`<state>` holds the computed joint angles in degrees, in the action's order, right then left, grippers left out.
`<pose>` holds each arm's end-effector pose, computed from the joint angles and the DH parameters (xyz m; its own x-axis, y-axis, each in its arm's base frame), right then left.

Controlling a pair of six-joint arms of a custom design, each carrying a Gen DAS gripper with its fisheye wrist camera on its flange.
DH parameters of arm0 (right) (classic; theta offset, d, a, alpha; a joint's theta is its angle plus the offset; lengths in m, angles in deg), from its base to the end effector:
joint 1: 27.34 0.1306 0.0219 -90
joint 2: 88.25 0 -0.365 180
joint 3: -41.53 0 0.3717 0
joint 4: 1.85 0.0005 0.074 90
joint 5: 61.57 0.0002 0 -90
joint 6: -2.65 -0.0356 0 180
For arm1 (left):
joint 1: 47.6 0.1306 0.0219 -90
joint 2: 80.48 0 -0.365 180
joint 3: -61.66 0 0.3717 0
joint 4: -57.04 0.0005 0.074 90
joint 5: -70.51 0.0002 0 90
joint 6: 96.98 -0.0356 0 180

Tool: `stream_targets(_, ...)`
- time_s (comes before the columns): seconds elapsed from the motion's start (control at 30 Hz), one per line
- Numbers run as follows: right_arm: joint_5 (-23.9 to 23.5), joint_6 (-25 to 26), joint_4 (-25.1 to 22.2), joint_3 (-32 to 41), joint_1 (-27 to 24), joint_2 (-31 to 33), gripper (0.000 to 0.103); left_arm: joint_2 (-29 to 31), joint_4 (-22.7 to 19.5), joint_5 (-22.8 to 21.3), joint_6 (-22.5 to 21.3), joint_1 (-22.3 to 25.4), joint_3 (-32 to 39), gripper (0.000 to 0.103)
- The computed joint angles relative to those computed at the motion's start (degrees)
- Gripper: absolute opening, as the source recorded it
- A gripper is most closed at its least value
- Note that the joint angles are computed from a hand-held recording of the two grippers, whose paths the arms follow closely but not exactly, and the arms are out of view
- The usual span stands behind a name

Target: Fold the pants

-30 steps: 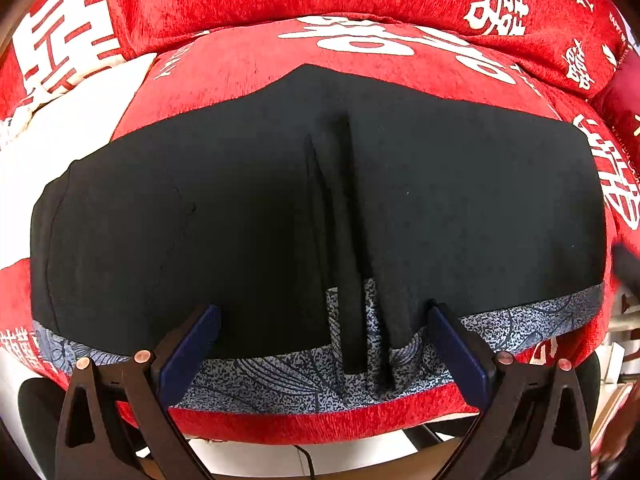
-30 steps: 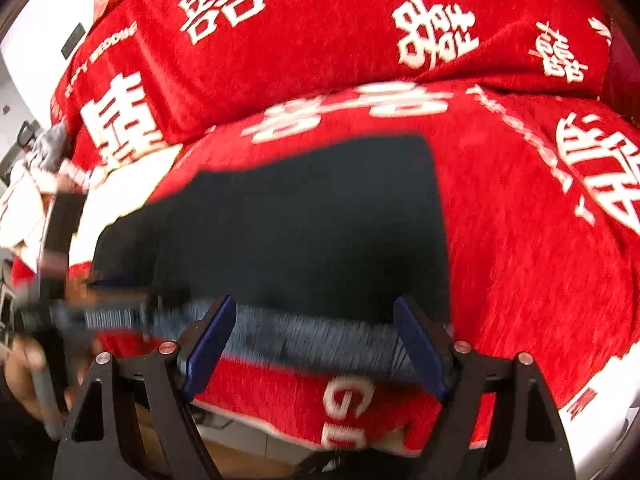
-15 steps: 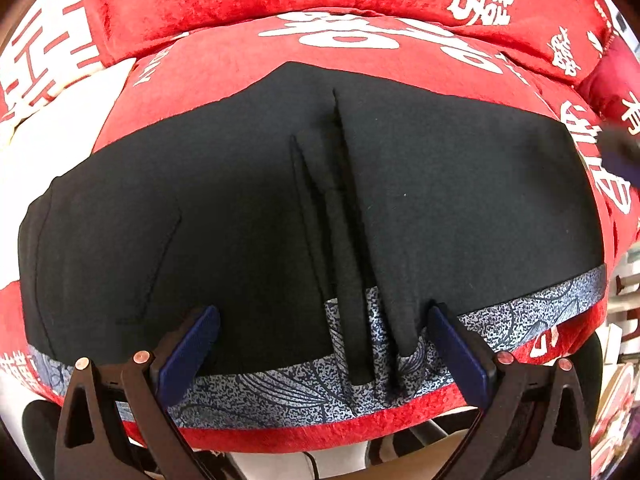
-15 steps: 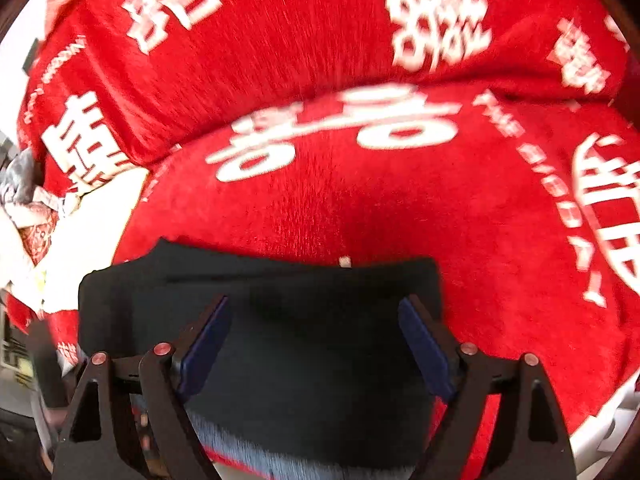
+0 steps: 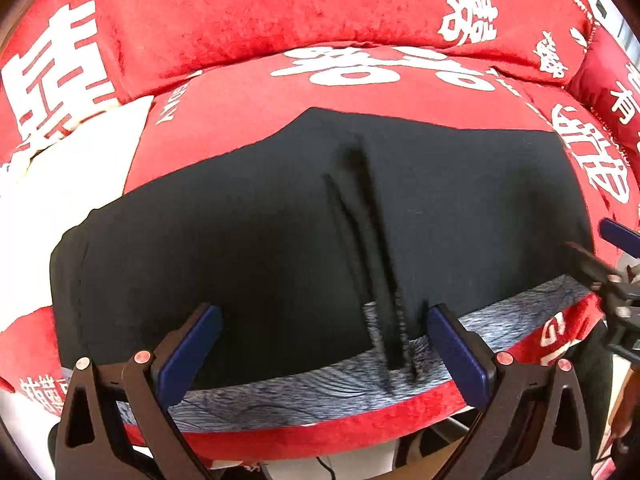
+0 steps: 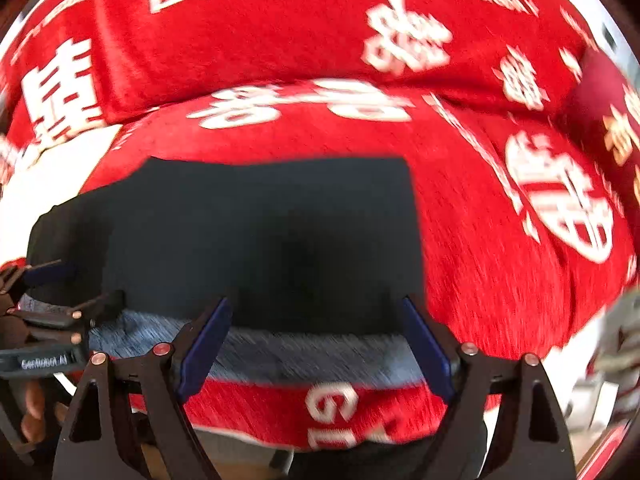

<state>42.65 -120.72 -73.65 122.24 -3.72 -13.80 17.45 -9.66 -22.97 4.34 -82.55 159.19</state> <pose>0.3136 0.1271 0.4239 -0.8589 0.2064 -0.4688 0.2122 0.9764 0.0410 0.3996 -0.2773 0.3885 -0.8488 0.3542 -0.3925 0.3935 0.9191 -0.0216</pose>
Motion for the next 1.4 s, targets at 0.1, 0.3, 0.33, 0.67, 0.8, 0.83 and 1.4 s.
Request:
stream_targets(0.1, -3.09, 0.33, -3.57, 3.22, 0.19, 7.18, 0.09, 0.34, -0.66, 5.4, 0.43, 2.13, -0.38, 0.103)
stream_targets(0.3, -0.78, 2.87, 0.41, 7.09, 4.99, 10.85, 0.092, -3.62, 1.07, 4.82, 0.55, 5.72, -3.34, 0.103)
stream_targets(0.33, -1.06, 3.98, 0.24, 8.17, 5.87, 13.07, 0.092, -3.49, 0.79, 4.88, 1.05, 6.49, -3.52, 0.103)
stream_targets(0.67, -2.18, 5.06, 0.79, 14.72, 7.37, 19.8, 0.096, -5.02, 0.64, 4.63, 1.64, 14.1, -8.74, 0.103)
stream_targets(0.8, 0.96, 6.8, 1.72, 17.81, 10.55, 21.41, 0.096, -6.9, 1.21, 5.49, 0.31, 14.58, -9.87, 0.103)
stream_targets(0.83, 1.82, 8.26, 2.95, 18.09, 11.7, 21.21, 0.096, -7.19, 1.32, 5.72, 0.3, 14.69, -9.98, 0.103)
stream_targets(1.4, 0.94, 13.64, 5.44, 21.95, 11.58, 25.68, 0.1, -8.85, 3.29, 5.92, 0.39, 21.66, -13.38, 0.103)
